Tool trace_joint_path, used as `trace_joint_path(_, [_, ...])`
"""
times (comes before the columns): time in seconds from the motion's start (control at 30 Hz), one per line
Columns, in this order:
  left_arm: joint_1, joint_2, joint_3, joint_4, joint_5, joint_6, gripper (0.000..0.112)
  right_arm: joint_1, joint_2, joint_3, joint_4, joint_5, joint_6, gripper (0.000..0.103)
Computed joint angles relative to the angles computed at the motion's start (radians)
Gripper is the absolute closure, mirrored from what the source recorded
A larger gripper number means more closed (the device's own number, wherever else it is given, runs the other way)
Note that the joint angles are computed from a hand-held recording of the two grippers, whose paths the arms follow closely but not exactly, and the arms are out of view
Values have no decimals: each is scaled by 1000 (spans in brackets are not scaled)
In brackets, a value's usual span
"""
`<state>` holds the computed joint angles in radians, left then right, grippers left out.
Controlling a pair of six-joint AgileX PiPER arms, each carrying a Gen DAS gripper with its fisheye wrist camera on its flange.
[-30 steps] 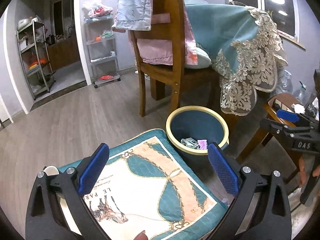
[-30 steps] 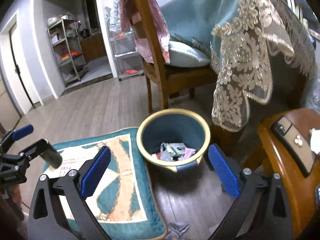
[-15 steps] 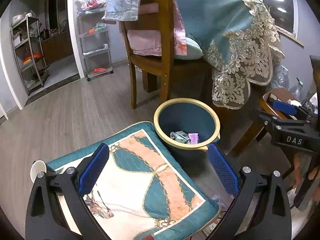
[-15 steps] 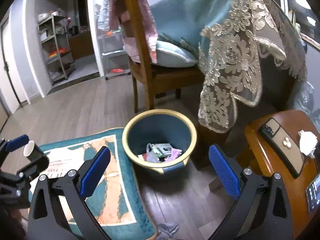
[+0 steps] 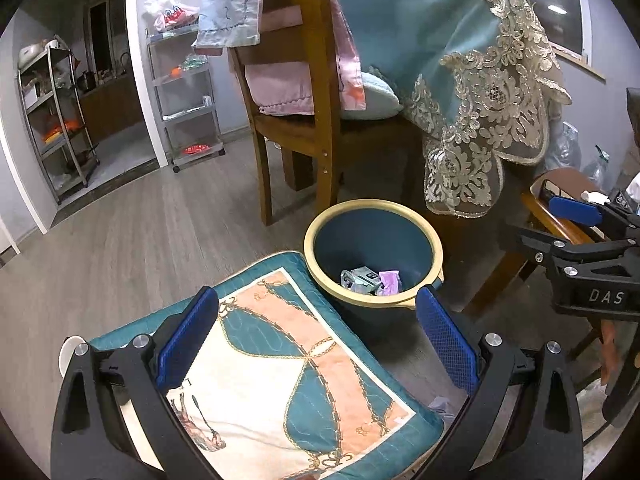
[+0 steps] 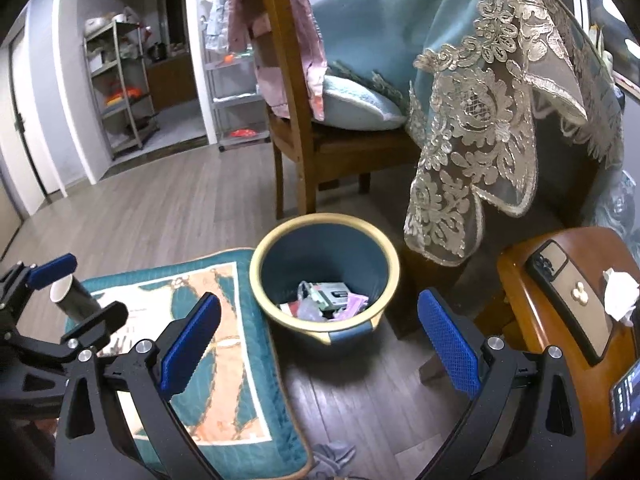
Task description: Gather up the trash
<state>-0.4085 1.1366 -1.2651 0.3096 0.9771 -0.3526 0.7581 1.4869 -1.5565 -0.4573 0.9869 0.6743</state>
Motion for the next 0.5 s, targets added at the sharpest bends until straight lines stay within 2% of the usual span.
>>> trace_joint_path(0.5, [-23,-14,6,12,11,2,15,2,2,3,11,-3,-8,5])
